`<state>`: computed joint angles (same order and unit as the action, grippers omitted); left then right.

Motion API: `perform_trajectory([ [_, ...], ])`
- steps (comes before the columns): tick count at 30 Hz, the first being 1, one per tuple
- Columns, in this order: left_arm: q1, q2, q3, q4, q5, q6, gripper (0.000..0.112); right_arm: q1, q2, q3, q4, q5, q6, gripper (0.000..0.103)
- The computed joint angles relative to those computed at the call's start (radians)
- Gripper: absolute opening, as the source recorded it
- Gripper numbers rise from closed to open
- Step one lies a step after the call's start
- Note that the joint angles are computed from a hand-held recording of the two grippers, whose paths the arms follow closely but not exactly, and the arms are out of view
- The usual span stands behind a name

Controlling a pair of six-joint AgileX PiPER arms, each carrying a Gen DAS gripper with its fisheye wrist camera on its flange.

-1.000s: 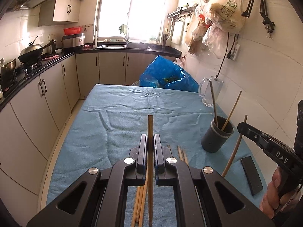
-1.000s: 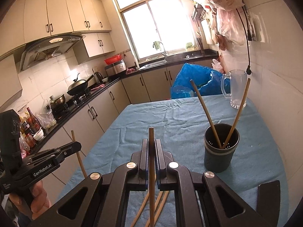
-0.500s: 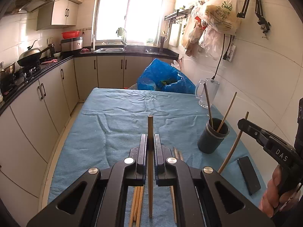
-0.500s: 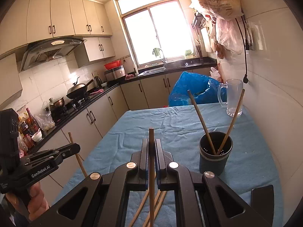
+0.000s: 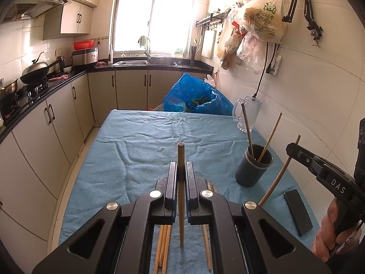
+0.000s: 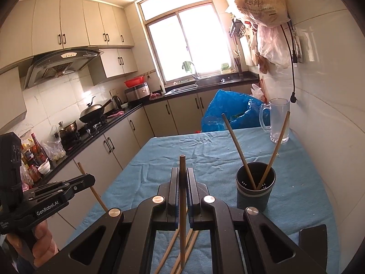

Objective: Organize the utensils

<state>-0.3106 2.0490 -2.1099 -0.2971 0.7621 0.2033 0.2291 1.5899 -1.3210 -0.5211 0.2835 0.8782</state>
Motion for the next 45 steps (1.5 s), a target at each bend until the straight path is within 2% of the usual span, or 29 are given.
perform_trajectory([
  [11,-0.013,0.023,-0.071,0.014,0.043,-0.015,0.005,-0.005,-0.014,0.015,-0.031,-0.006,0.036,0.006],
  [28,-0.035,0.015,-0.081,0.004,0.052,0.008,0.005,-0.028,-0.07,0.057,-0.11,-0.005,0.125,0.006],
  [35,-0.056,0.048,-0.178,0.016,0.1,-0.002,0.006,-0.066,-0.102,0.079,-0.101,-0.018,0.125,0.006],
  [45,-0.106,0.145,-0.404,0.05,0.21,-0.028,0.006,-0.119,-0.152,0.102,-0.118,-0.027,0.14,0.006],
])
